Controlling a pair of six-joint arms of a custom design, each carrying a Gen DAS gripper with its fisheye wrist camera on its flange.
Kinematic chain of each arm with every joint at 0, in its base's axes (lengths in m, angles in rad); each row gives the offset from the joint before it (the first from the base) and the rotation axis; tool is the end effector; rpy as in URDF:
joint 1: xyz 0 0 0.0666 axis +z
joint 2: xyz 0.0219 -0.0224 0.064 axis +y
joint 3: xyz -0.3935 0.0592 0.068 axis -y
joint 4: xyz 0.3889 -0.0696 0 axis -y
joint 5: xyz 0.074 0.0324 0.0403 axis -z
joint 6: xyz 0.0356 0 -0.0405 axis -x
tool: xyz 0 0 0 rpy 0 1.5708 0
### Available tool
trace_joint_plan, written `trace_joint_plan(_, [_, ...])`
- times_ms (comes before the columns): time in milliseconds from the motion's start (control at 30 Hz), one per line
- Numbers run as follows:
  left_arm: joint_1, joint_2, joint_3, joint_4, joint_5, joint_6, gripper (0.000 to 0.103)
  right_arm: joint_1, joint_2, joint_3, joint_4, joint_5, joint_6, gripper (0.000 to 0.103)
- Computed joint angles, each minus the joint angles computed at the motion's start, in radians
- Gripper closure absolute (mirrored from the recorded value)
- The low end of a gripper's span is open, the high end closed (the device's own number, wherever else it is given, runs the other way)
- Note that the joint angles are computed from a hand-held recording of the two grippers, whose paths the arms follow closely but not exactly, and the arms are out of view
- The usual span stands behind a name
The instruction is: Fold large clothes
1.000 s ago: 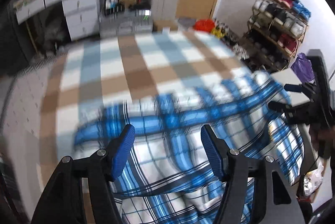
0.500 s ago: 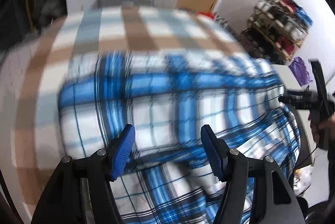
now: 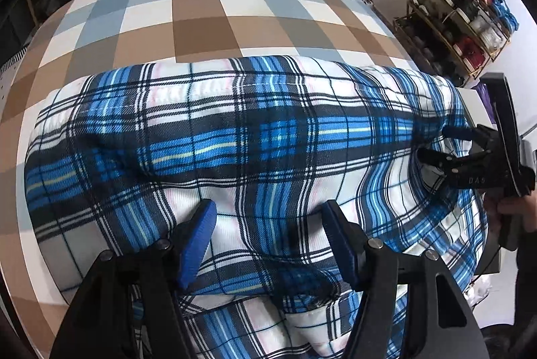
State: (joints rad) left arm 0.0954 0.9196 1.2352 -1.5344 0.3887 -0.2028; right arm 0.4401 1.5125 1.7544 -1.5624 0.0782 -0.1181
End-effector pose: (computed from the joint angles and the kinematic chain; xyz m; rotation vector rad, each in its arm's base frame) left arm 0.2441 0.0094 0.5050 0.2396 2.6941 -0.4547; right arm 0.4278 0.1979 0.5144 -0.4476 2.8447 -0.0085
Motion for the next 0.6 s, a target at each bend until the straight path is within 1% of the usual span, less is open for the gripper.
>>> trace_joint_plan(67, [-0.004,0.031,0.024,-0.014,-0.011,-0.005,0.043,-0.011,-0.002,-0.007,0.029,-0.021,0.014,0.0])
trace_joint_plan(133, [-0.029,0.065,0.051,-0.011,-0.056,-0.02,0.043,-0.017,0.012,0.006,0.047,-0.03,0.04,0.0])
trace_joint_plan(233, [-0.081,0.095,0.07,0.016,-0.128,-0.006,0.043,-0.026,0.049,0.032,0.081,-0.046,0.057,0.0])
trace_joint_plan(300, [-0.093,0.125,0.09,0.038,-0.161,0.0,0.043,-0.027,0.082,0.055,0.113,-0.047,0.064,0.0])
trace_joint_plan(367, [-0.091,0.155,0.109,0.058,-0.174,0.004,0.042,-0.03,0.116,0.091,0.14,-0.047,0.076,0.0])
trace_joint_plan(400, [-0.081,0.166,0.117,0.062,-0.169,0.004,0.042,-0.031,0.133,0.109,0.151,-0.047,0.081,0.0])
trace_joint_plan(500, [-0.067,0.168,0.116,0.064,-0.157,0.002,0.042,-0.035,0.166,0.139,0.192,-0.048,0.107,0.0])
trace_joint_plan(567, [-0.086,0.136,0.091,0.053,-0.202,-0.022,0.042,-0.033,0.169,0.144,0.199,-0.044,0.133,0.0])
trace_joint_plan(600, [-0.098,0.115,0.083,0.048,-0.217,-0.025,0.042,-0.027,0.161,0.139,0.197,-0.026,0.145,0.0])
